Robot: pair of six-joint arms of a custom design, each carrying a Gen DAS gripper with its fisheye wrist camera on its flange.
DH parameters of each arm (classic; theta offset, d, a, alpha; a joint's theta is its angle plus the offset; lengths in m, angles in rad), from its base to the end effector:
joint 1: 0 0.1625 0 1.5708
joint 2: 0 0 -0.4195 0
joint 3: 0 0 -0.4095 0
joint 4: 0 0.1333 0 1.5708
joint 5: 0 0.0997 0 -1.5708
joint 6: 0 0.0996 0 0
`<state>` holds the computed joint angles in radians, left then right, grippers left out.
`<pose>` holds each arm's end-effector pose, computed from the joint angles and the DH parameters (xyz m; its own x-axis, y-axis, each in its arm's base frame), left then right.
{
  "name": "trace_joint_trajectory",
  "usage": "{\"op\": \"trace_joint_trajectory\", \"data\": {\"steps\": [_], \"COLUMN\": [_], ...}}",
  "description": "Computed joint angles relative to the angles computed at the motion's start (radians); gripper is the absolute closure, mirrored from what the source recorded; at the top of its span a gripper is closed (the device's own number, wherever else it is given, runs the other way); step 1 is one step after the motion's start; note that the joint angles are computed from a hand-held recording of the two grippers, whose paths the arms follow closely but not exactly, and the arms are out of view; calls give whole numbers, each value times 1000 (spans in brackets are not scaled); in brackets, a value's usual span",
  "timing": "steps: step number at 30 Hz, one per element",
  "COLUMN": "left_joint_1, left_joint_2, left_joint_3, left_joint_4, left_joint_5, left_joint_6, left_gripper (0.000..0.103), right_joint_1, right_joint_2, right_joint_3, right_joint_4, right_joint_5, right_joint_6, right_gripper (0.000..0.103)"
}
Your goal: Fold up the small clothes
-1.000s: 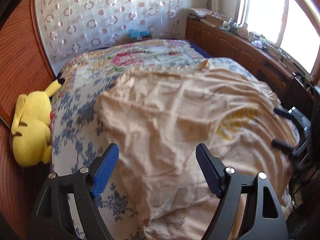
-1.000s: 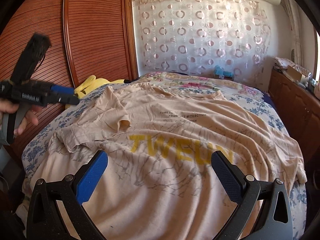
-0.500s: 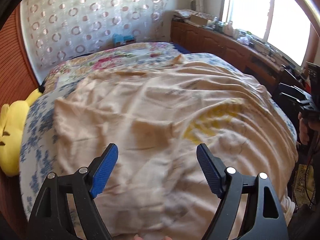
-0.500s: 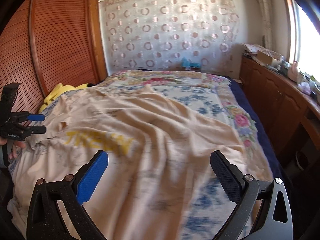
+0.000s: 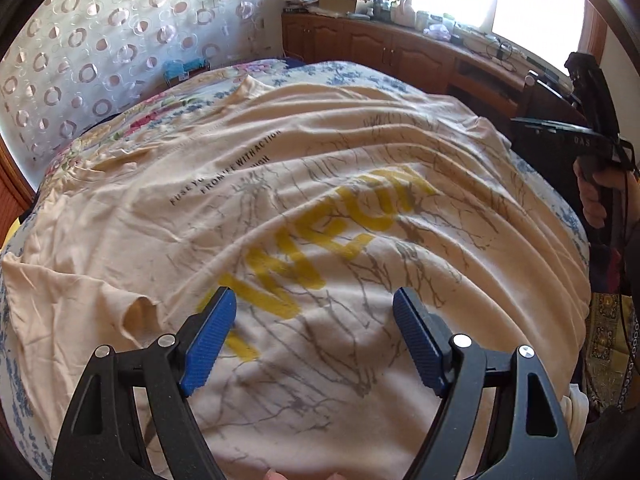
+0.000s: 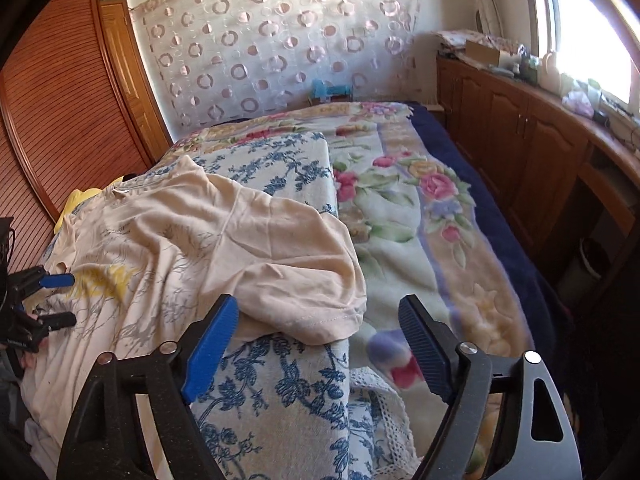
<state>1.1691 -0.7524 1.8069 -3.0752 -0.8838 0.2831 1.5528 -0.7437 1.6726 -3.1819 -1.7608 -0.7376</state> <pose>-0.0661 -0.6582 0.0671 -0.6885 0.2780 -0.6698 0.5670 0.7823 -0.2580 0.1020 -0.6949 0.1055 -0.7345 -0.4207 0.5325 -0.6485 0.6663 -0.3680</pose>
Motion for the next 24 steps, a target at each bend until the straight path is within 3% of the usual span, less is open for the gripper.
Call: {"op": "trace_joint_trajectory", "data": {"steps": [12, 15, 17, 19, 24], "left_joint_1": [-1, -1, -1, -1, -1], "left_joint_2": [27, 28, 26, 28, 26], "left_joint_3": [16, 14, 18, 13, 16], "left_joint_4": [-111, -109, -111, -108, -109], "left_joint_5": [6, 6, 6, 6, 6], "left_joint_6": [62, 62, 62, 62, 62], "left_gripper": [20, 20, 20, 20, 20], "right_joint_1": [3, 6, 13, 15, 16], "right_joint_2": [-2, 17, 28, 25, -25], "right_joint_3": [-105, -132, -140, -131, -74], "right_joint_4": [203, 215, 188, 163, 138], "right_joint_5": [-9, -22, -53, -69, 24], "right_joint_6": [70, 57, 36, 18, -13], "right_gripper": [55, 70, 87, 97, 100]}}
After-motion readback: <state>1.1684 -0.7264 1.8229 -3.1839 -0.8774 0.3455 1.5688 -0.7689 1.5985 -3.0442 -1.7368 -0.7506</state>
